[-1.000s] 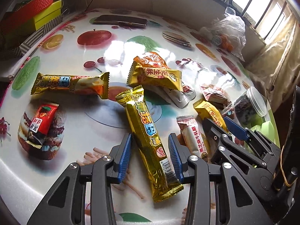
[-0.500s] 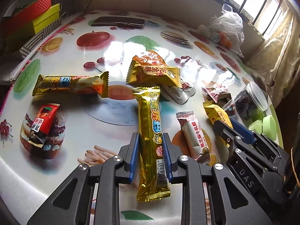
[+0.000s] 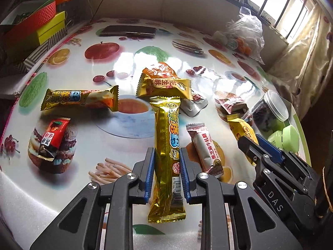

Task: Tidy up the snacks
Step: 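Grasp the long gold candy bar with the left gripper while the right grasps the yellow biscuit, then carry the gold bar and yellow biscuit over the green box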

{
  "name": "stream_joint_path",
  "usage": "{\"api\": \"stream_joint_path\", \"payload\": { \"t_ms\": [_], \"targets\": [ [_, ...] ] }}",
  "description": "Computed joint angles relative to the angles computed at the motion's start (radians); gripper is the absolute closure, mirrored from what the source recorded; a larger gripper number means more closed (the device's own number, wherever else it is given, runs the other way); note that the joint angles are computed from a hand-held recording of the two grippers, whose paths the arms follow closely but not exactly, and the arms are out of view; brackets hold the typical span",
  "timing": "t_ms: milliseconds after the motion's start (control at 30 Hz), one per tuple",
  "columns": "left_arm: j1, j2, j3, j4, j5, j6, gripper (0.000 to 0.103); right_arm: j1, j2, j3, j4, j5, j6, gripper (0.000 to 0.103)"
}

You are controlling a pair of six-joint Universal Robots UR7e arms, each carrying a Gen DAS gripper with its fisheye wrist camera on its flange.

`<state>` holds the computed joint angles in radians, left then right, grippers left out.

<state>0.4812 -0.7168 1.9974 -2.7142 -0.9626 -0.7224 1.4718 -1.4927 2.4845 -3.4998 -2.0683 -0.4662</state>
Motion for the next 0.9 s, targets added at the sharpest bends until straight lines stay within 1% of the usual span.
{"api": "stream_joint_path", "payload": {
  "t_ms": [400,533,700,900],
  "targets": [
    [-0.038,-0.025,0.016,-0.017,-0.006,0.020,0.079,0.032,-0.079,0.041,-0.006,0.009,0.022,0.077],
    [-0.049,-0.029,0.014,-0.014,-0.009,0.025,0.079,0.047,-0.091,0.047,-0.021,-0.006,0.017,0.077],
    [-0.064,-0.031,0.009,-0.017,-0.011,0.039,0.079,0.049,-0.127,0.060,-0.018,-0.004,0.022,0.077],
    [-0.085,-0.026,-0.009,-0.023,-0.023,0.070,0.079,0.039,-0.202,0.080,-0.008,0.002,0.025,0.077]
  ]
}}
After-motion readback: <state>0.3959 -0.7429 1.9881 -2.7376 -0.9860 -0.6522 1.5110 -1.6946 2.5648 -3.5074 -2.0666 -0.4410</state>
